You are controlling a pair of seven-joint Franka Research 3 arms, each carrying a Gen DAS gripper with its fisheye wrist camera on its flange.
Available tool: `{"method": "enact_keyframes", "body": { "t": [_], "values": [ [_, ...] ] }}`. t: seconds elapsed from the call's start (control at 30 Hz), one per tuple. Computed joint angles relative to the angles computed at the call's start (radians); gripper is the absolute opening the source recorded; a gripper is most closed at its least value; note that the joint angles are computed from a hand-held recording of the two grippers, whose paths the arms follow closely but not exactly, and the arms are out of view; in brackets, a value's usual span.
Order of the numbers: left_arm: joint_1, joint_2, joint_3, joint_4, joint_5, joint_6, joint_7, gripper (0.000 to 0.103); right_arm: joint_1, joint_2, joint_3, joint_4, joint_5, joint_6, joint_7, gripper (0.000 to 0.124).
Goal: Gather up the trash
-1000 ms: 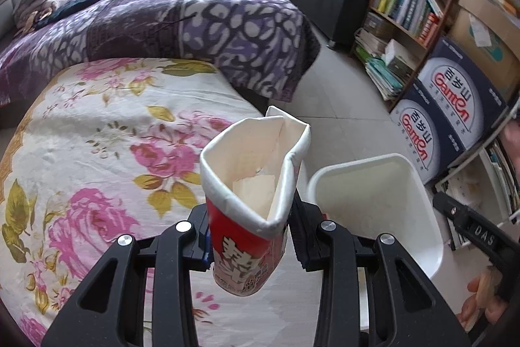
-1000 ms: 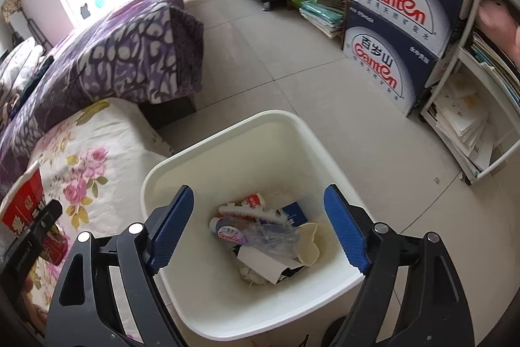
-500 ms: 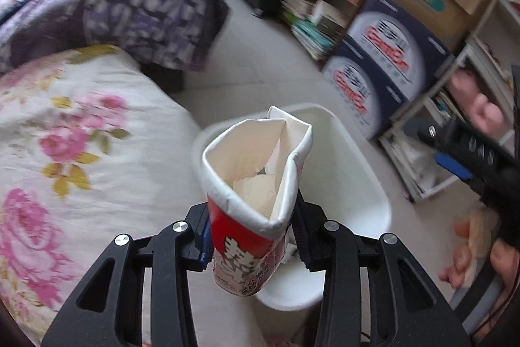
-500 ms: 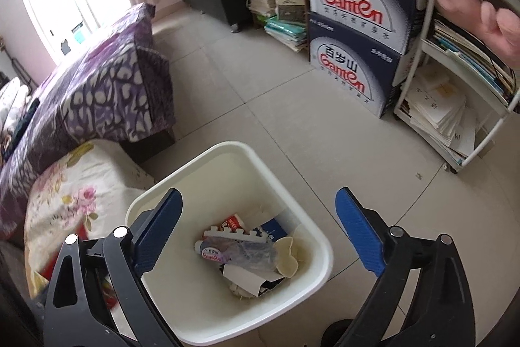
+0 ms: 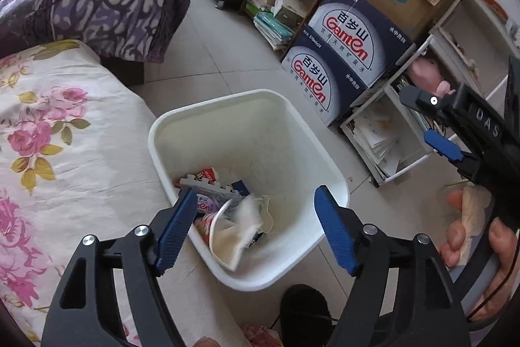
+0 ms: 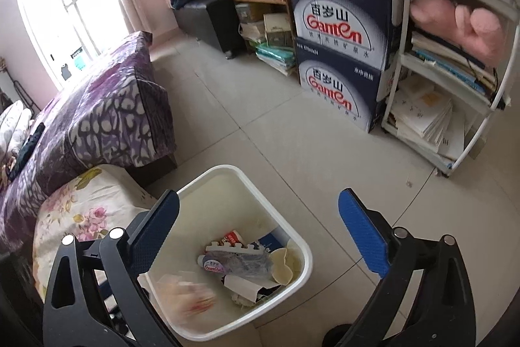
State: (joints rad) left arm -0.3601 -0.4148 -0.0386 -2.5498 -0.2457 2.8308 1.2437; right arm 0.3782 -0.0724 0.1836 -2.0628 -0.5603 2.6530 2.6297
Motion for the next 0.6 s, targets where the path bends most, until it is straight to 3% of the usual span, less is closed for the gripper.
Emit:
{"method": "enact_keyframes", "body": {
  "t": [0.13,0.23,0.3,0.5,0.6],
  "values": [
    [0.135,-0.086,-0.109,-0.038,0.159,-0.033,-0.152,0.080,-0.003,-0.031,0.018,-0.019,-0.069,-0.007,0.043,0.096],
    [0.277,-0.185,-0.237,-0.065,0.359,-0.094,-0.309,0.087,-0.009,-0.063,0.053,-0.037,-0.196,-0.046,0.130,0.096],
    [0.347,-0.258,-0.304,-0.087,0.463,-0.132,-0.398,0.092,-0.006,-0.077,0.062,-0.054,-0.208,-0.041,0.149,0.096],
    [0.471,-0.448,-0.444,-0.114,0.658,-0.317,-0.636,0.096,0.006,-0.104,0.090,-0.096,-0.190,-0.030,0.183,0.096],
    [0.462,-0.508,-0.464,-0.133,0.707,-0.409,-0.701,0.096,0.015,-0.109,0.108,-0.112,-0.198,-0.013,0.175,0.096]
  ]
}}
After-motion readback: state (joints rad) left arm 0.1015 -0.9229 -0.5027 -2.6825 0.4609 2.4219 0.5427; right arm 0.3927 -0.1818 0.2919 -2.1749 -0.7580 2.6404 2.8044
